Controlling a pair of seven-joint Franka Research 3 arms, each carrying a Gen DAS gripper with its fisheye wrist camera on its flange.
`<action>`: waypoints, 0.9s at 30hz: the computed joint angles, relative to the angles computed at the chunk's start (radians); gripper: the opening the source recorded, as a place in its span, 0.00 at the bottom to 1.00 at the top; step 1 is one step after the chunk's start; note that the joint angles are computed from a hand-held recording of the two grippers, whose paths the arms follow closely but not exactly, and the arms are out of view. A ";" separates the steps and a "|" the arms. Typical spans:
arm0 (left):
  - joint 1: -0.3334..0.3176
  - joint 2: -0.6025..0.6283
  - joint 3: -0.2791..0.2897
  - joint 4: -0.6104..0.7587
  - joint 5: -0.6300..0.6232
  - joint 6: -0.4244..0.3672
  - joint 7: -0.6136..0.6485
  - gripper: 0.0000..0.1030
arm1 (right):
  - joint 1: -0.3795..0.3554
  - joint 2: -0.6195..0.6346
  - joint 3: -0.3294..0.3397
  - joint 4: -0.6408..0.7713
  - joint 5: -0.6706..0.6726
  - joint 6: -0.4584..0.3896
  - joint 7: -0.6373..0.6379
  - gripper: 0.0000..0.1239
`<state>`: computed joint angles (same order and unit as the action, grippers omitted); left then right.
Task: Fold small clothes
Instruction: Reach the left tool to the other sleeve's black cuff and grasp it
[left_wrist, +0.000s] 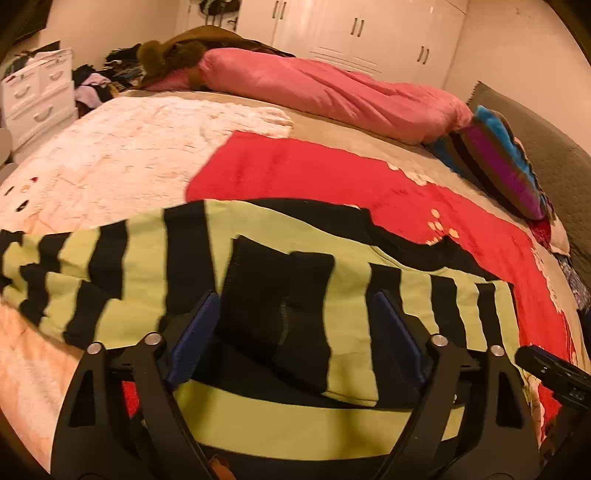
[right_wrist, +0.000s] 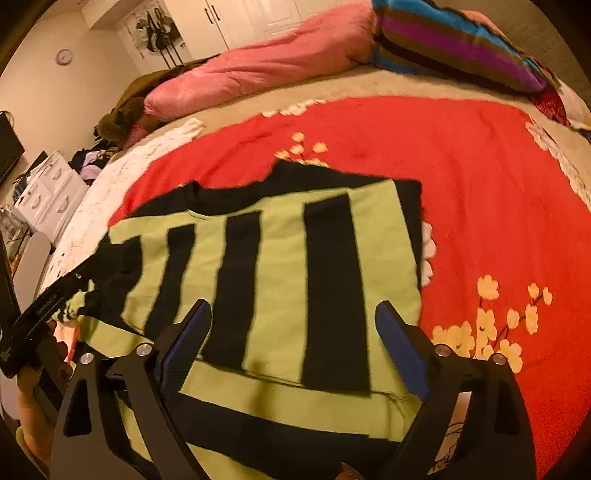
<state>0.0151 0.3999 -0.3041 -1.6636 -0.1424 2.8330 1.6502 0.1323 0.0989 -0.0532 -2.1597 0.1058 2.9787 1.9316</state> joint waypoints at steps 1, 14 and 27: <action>0.005 -0.007 -0.002 -0.005 -0.007 0.003 -0.002 0.79 | 0.005 -0.003 -0.003 0.002 -0.015 0.004 0.009 0.77; 0.036 -0.037 0.057 -0.027 -0.014 0.046 -0.117 0.91 | 0.046 -0.004 0.024 0.053 -0.075 0.009 0.017 0.78; 0.176 -0.040 0.136 -0.064 -0.037 0.063 -0.396 0.91 | 0.095 0.127 0.073 0.234 -0.004 -0.049 -0.102 0.78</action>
<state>0.1909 0.3598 -0.1681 -1.7280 -0.1796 2.8960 1.2538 0.2269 0.2262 0.0199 -1.9253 0.1020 2.9299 1.8292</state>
